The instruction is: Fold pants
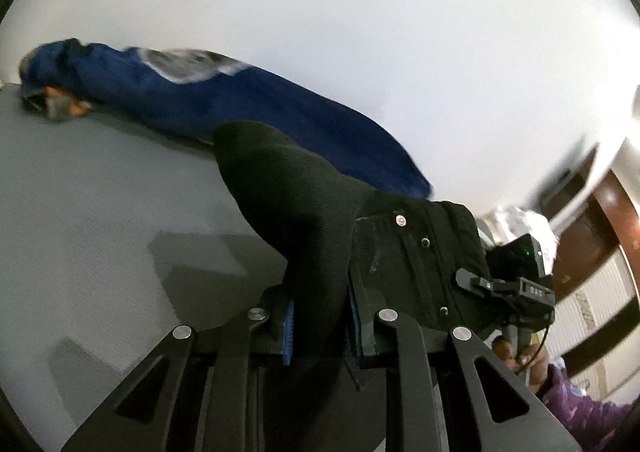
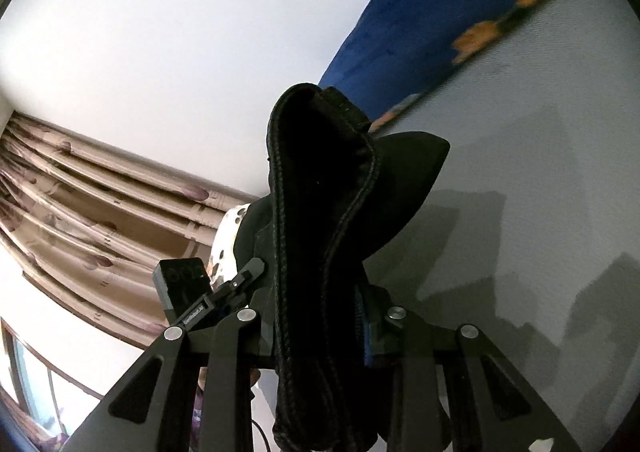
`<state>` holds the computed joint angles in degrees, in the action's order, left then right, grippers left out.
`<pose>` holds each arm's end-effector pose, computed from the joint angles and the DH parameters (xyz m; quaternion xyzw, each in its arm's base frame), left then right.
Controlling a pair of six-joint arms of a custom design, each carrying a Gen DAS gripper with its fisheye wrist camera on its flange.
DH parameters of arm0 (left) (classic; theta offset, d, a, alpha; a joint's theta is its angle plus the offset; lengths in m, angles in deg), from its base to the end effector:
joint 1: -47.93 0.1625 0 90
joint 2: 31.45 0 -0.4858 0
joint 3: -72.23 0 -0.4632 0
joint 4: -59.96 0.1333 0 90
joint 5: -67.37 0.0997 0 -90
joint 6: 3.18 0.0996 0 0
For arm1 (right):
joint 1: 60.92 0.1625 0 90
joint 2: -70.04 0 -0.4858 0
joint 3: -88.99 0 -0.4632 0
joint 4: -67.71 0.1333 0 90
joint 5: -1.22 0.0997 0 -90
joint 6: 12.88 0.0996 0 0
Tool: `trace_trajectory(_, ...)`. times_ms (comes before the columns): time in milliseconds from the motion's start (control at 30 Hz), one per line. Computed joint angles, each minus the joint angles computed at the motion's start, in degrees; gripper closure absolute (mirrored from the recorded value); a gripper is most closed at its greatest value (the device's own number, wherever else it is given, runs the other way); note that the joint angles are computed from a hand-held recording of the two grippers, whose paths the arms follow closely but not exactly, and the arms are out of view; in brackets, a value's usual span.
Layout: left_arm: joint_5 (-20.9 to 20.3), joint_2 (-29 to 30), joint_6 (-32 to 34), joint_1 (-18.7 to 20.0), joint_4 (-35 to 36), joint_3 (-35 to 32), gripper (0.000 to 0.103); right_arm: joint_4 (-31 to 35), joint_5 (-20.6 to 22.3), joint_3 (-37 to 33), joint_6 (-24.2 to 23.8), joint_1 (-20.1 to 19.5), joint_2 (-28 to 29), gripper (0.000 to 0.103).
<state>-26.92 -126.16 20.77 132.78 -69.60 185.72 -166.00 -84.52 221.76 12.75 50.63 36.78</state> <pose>0.0780 -0.5363 0.4401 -0.2535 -0.9497 0.1838 0.0069 0.3037 -0.3858 -0.0296 0.0190 0.9258 -0.3308 0.1820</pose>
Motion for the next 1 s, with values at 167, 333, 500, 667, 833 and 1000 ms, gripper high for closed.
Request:
trace_trajectory(167,2.6,5.3,2.2,1.8,-2.3,-4.2,0.082,5.0,1.4,-6.2,-1.3,-1.7,2.3,0.076)
trace_trajectory(333,5.6,10.9,4.0,3.8,-4.7,-7.1,0.081,8.8,-0.7,-9.6,-3.1,-3.2,3.8,0.077)
trace_trajectory(500,8.3,13.9,6.3,4.2,-10.4,-7.0,0.065,12.9,-6.8,-11.9,-6.4,-2.6,3.8,0.077)
trace_trajectory(667,18.6,14.3,6.7,2.4,-23.6,-2.5,0.018,17.8,-21.9,-14.9,-9.2,2.2,5.0,0.064)
trace_trajectory(833,27.3,10.9,7.2,-0.8,-38.7,3.5,0.018,12.0,-35.4,-16.9,-10.4,7.3,7.5,0.054)
trace_trajectory(1000,27.4,2.4,9.6,-4.3,-43.3,11.6,0.006,3.9,-42.3,-17.3,-17.1,17.2,9.4,0.041)
